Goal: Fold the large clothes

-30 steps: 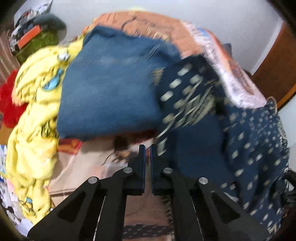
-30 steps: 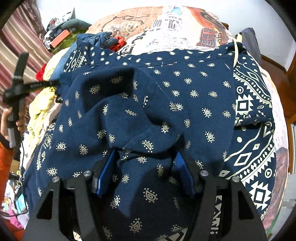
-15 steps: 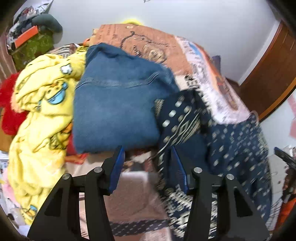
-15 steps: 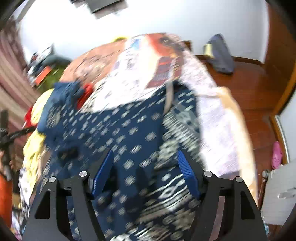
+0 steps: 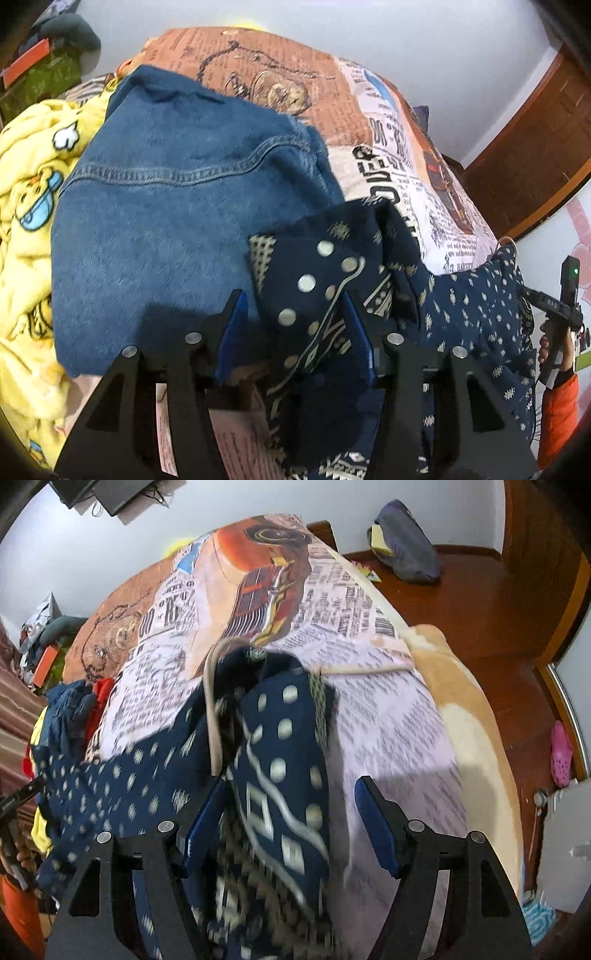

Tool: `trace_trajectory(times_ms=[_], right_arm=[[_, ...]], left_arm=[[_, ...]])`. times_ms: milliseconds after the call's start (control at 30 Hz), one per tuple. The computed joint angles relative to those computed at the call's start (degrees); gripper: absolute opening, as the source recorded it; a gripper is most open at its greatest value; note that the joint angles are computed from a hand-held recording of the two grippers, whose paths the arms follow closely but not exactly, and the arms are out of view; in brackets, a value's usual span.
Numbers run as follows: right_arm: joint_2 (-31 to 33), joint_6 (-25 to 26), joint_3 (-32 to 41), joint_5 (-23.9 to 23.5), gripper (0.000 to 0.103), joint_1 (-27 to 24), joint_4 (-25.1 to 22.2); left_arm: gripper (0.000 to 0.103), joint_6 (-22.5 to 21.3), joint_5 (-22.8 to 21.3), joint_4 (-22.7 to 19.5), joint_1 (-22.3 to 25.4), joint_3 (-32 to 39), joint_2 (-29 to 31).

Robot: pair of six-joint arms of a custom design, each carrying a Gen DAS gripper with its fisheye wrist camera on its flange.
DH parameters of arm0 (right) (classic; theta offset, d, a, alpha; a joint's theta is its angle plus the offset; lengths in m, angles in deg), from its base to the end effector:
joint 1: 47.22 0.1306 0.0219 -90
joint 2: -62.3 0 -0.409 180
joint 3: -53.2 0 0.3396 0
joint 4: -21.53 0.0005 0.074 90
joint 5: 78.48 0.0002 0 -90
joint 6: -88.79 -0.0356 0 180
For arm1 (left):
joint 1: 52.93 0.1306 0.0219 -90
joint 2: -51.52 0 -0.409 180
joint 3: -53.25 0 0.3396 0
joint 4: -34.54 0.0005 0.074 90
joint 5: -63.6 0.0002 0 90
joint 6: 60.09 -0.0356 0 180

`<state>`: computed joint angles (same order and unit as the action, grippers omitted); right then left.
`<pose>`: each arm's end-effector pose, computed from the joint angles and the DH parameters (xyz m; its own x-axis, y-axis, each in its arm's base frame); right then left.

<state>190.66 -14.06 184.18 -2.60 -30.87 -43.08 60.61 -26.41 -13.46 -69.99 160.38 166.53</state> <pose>0.6365 0.1953 0.3709 -0.9111 -0.0425 -0.4100 -0.1849 0.9311 0.3144 0.5663 -0.1743 0.3638 -0.8303 -0.2793 -0.4824 -0.1519 0.9460 -0.2863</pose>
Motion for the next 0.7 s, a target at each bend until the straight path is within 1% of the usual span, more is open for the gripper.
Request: trace_trajectory(times_ms=[33,67,100,133,167,200,233,267,300,367,433,533,600,700], right_arm=[[0.5,-0.1,0.8,0.2,0.068,0.1,0.3],[1.2,-0.3,1.8,0.3,0.065,0.1,0.2],[1.9,-0.6,2.9,0.5,0.057,0.3,0.3],[2.6,-0.5,3.9,0.3,0.052,0.4,0.1],[2.8,-0.4,4.1,0.3,0.04,0.6,0.3],[3.2,-0.4,4.8,0.0,0.029,0.7,0.0],[3.4,-0.7,5.2,-0.5,0.024,0.8,0.0],[3.7,-0.8,5.6,-1.4,0.013,0.8,-0.1],[3.6,-0.8,5.7,-2.0,0.012,1.0,-0.3],[2.5,0.0,4.5,-0.2,0.01,1.7,1.0],[0.5,1.1,2.8,0.6,0.01,2.3,2.7],[-1.7,1.5,2.1,0.1,0.009,2.6,4.4],[-3.2,1.9,2.4,-0.6,0.009,3.0,4.8],[-4.1,3.6,4.7,-0.1,0.009,4.2,4.6]], left_arm=[[0.051,-0.4,-0.4,0.1,-0.1,0.3,0.3],[0.051,-0.6,-0.8,0.0,-0.2,0.6,0.6],[0.051,-0.9,-1.2,0.1,-0.3,0.9,0.8],[0.049,-1.5,-2.2,-0.2,-0.7,1.5,1.3],[0.043,-2.0,-3.2,-0.3,-1.0,1.9,1.5],[0.034,-2.4,-4.5,-0.6,-1.4,2.2,1.7],[0.026,-2.9,-5.6,-0.8,-1.7,2.3,1.6],[0.011,-3.3,-6.3,-0.8,-2.0,2.5,1.5],[0.006,-3.4,-6.9,-1.1,-2.3,2.6,1.4],[0.004,-3.2,-9.3,-1.2,-3.0,2.5,0.7],[0.004,-3.1,-10.8,-0.9,-3.6,1.9,-0.5],[0.003,-3.1,-12.3,0.1,-4.2,0.9,-2.8],[0.003,-3.3,-13.5,0.1,-4.5,1.3,-4.6],[0.003,-3.0,-14.9,-0.2,-4.4,2.9,-5.9]])
